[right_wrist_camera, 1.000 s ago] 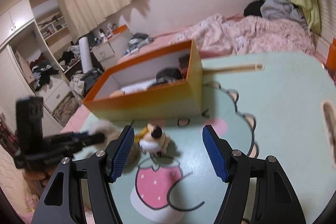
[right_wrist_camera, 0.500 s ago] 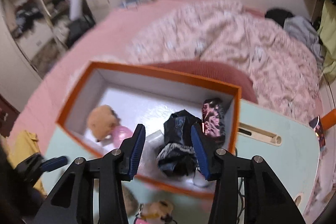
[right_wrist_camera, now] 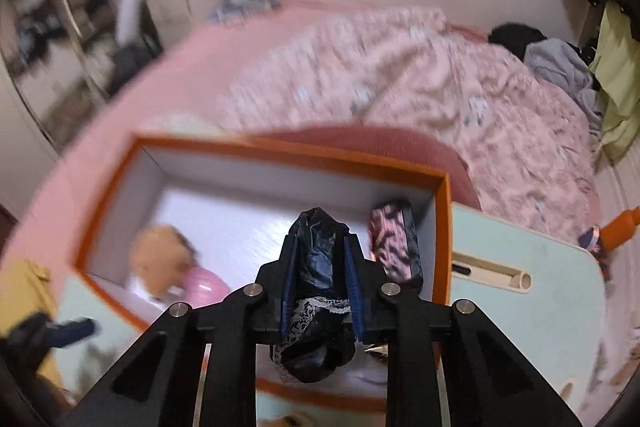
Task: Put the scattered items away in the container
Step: 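Reach into the box and grasp the black lace-trimmed cloth with the right tool, then carry the black cloth out and set it on the table with the right tool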
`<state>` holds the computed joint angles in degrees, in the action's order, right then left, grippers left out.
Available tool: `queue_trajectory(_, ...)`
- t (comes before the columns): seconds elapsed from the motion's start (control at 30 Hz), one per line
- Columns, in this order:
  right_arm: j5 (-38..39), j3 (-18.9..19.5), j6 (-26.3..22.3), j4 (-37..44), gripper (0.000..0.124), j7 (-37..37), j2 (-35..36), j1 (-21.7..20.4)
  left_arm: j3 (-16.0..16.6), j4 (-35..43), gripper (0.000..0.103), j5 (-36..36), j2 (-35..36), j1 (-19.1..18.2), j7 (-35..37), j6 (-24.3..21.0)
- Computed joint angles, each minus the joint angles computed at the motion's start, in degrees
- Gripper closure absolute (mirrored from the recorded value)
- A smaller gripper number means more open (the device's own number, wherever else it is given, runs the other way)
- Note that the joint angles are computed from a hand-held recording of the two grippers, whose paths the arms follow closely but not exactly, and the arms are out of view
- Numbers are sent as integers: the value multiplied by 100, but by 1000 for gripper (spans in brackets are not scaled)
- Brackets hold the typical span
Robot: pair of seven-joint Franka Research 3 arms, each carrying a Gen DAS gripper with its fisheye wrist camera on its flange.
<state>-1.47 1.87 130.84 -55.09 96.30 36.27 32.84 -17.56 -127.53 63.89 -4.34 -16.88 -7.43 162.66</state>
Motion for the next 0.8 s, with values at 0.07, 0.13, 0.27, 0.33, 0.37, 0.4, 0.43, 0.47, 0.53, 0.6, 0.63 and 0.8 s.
queue_trajectory(0.07,427,250,559,-670,102,-174,-470,-220,9,-24,36,35,-21,13,-54,33)
queue_trajectory(0.13,984,521,1104,-1484,102,-542,-1054,-488,3,-29,36,56,-25,21,-106,30)
queue_trajectory(0.27,1713,731,1838,-2929,102,-1167,-2104,-737,5,-49,36,27,-29,29,-108,81)
queue_trajectory(0.33,2241,831,1812,-3518,102,-1561,-2523,-878,-7,-40,36,10,-29,22,-102,53)
queue_trajectory(0.37,2458,842,1729,-3759,102,-1722,-2682,-921,-12,-28,36,7,-21,18,-96,45)
queue_trajectory(0.4,2545,814,1730,-3981,102,-1771,-2804,-919,-15,-18,36,-4,-10,11,-78,38)
queue_trajectory(0.43,2471,764,1786,-4186,102,-1692,-2892,-882,-16,-11,36,-20,-1,4,-54,28)
queue_trajectory(0.47,2237,699,1850,-4359,102,-1474,-2946,-823,-17,0,36,-37,11,-5,-32,17)
queue_trajectory(0.53,1678,590,1929,-4580,102,-914,-2967,-722,-19,22,36,-62,35,-26,7,6)
queue_trajectory(0.6,1572,573,1960,-4696,101,-704,-2917,-717,-15,33,36,-57,41,-40,13,-2)
queue_trajectory(0.63,1615,582,1988,-4726,100,-680,-2885,-729,-10,29,36,-72,37,-44,24,-13)
queue_trajectory(0.8,2015,664,2591,-5125,76,-859,-2937,-792,21,-29,36,-103,-56,3,-153,88)
